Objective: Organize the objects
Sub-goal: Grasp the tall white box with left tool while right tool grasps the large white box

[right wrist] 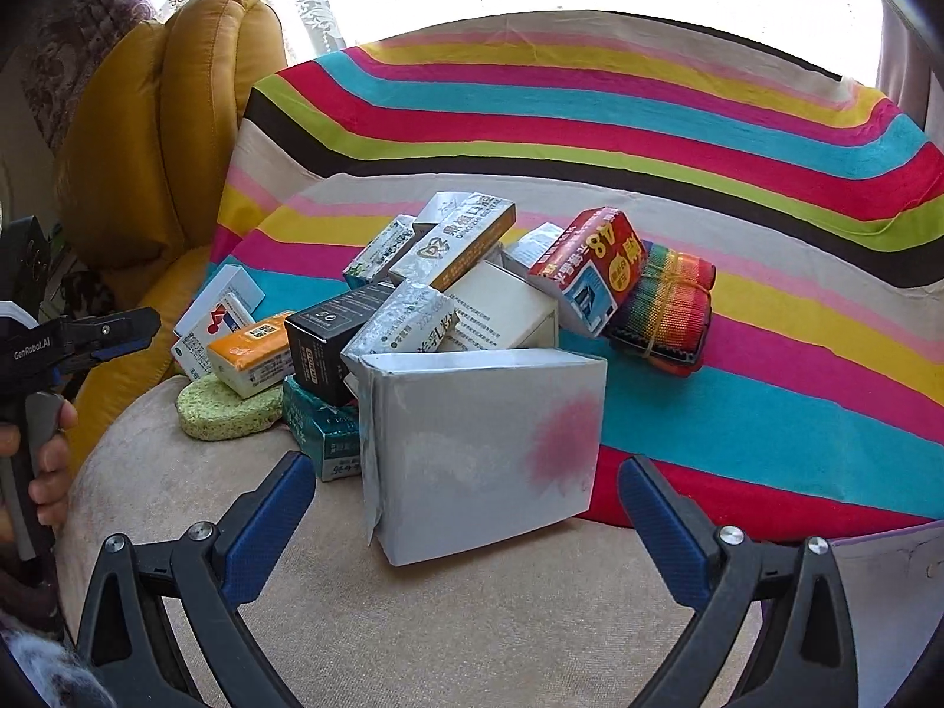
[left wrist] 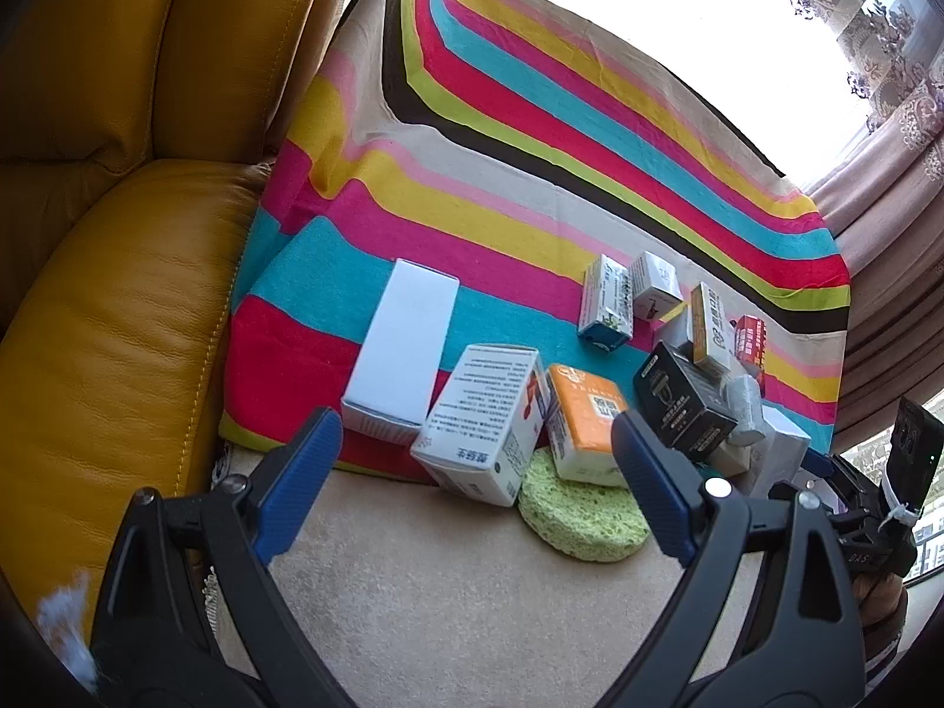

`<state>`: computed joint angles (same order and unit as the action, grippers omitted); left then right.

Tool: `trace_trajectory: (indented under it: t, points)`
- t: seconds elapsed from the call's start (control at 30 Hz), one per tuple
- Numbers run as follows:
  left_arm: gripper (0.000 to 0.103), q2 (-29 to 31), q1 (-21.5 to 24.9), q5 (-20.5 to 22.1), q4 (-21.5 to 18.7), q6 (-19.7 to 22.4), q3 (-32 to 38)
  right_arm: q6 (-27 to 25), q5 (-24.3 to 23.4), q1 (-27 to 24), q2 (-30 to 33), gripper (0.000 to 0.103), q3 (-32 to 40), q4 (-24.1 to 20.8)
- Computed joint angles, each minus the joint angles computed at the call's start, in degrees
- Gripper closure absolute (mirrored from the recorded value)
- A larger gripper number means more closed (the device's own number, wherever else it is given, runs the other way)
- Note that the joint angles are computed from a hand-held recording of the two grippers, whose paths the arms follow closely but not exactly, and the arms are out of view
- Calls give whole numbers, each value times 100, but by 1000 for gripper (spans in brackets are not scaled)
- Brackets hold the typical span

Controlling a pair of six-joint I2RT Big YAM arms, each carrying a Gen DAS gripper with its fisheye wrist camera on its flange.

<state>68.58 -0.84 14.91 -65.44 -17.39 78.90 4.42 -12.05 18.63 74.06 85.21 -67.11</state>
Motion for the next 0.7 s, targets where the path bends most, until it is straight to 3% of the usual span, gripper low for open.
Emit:
trace_trajectory:
  t: [0.2, 0.4, 0.57, 0.7]
  points:
    - [18, 418, 222, -111, -133, 184, 220, -152, -115, -145, 217, 0, 145, 11]
    - [27, 919, 127, -412, -232, 260, 441, -214, -218, -183, 474, 0, 296, -168]
    - [61, 1105, 68, -522, -341, 292, 505, -214, -279, -208, 576, 0, 321, -243]
    - [62, 978, -10, -793, -224, 316, 390, -64, -180, -190, 419, 7, 165, -44]
